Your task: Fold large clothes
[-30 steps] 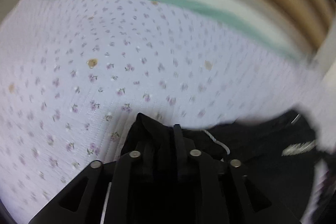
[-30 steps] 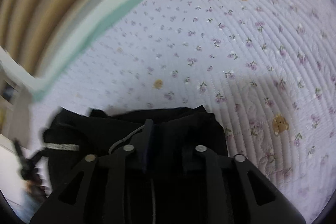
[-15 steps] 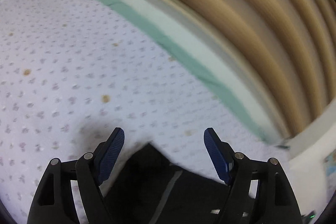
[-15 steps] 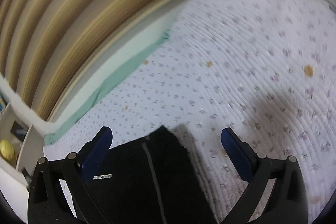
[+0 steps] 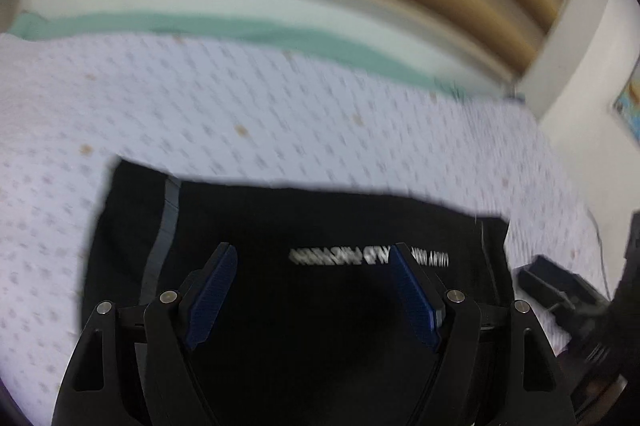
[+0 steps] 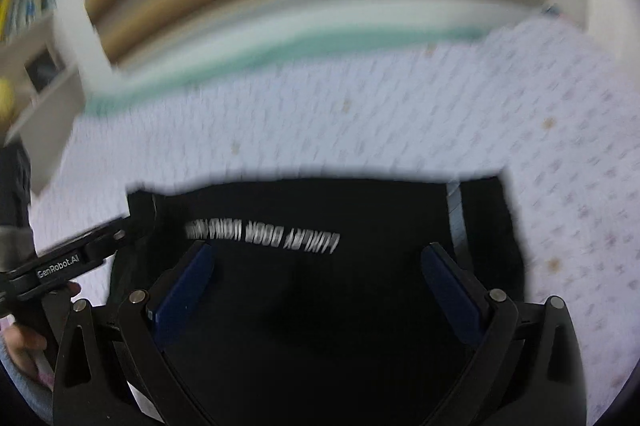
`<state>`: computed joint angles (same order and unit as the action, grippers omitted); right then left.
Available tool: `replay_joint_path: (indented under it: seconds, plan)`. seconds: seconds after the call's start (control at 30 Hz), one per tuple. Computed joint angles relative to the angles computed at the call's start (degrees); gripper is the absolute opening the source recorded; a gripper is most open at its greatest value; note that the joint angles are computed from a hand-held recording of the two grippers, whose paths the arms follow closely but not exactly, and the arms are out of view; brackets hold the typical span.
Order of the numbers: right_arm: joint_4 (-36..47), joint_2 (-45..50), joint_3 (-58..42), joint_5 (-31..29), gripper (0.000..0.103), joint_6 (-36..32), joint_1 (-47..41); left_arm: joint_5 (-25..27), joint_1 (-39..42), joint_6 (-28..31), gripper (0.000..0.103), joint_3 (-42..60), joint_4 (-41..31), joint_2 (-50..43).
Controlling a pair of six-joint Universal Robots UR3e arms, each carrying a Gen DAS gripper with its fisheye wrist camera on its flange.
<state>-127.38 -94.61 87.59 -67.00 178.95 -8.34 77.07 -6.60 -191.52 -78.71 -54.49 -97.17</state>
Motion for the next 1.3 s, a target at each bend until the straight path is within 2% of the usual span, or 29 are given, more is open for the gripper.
replay_joint_path:
  seconds: [0.1, 0.2, 0.37, 0.47, 0.5, 0.6, 0.73, 0.83, 0.93, 1.1, 1.2, 1.3]
  plan:
    - [-1.2, 7.6, -2.6, -7.3, 0.103, 2.7, 5.2, 2.6, -3.4, 1.8, 0.079, 3.5, 2.3, -7.6]
    - [0.4, 14.3, -6.2, -12.8, 0.103, 2.4, 8.0, 6.6, -5.7, 2.9, 0.079, 11.7, -2.5, -15.8]
    - [-4.8, 18.3, -3.8, -13.0, 0.103, 1.8, 6.6, 9.5, -6.2, 2.9, 0.079, 13.2, -3.3, -20.9]
    - [-1.2, 21.1, -6.8, -13.6, 0.103, 1.3, 6.7, 13.3, -8.2, 2.4, 0.080, 16.2, -5.8, -24.0]
    - [0.4, 20.8, -7.6, -13.1, 0.103, 1.2, 6.3, 13.1, -8.2, 1.6, 0.080, 17.6, -7.4, -24.2]
    - [5.9, 16.4, -8.0, -10.7, 0.103, 1.2, 4.4, 12.2, -7.2, -0.8, 0.078, 17.9, -11.0, -20.7]
    - [8.4, 6.4, -3.2, -6.7, 0.103, -1.1, 1.2, 13.3, -6.8, -1.9, 0.078, 14.2, -13.5, -12.4]
    - [10.0, 0.4, -0.2, -7.5, 0.103, -3.4, 1.6, 12.4, -6.4, -1.3, 0.078, 11.2, -14.6, -6.8]
    - [8.9, -2.5, 3.1, -10.3, 0.103, -4.3, 3.9, 14.9, -8.1, -0.1, 0.078, 8.8, -15.6, -3.3]
    - [7.8, -0.7, 5.6, -11.3, 0.103, -2.8, 6.9, 18.1, -10.1, 0.7, 0.076, 2.8, -14.3, -2.2]
    - [8.6, 1.1, 7.6, -8.6, 0.103, -3.3, 6.0, 19.9, -10.7, 1.0, 0.077, -2.2, -10.5, -2.6]
    - [4.3, 1.8, 11.6, -8.0, 0.103, -2.8, 5.3, 21.9, -11.9, 1.4, 0.078, -3.5, -7.9, -4.6]
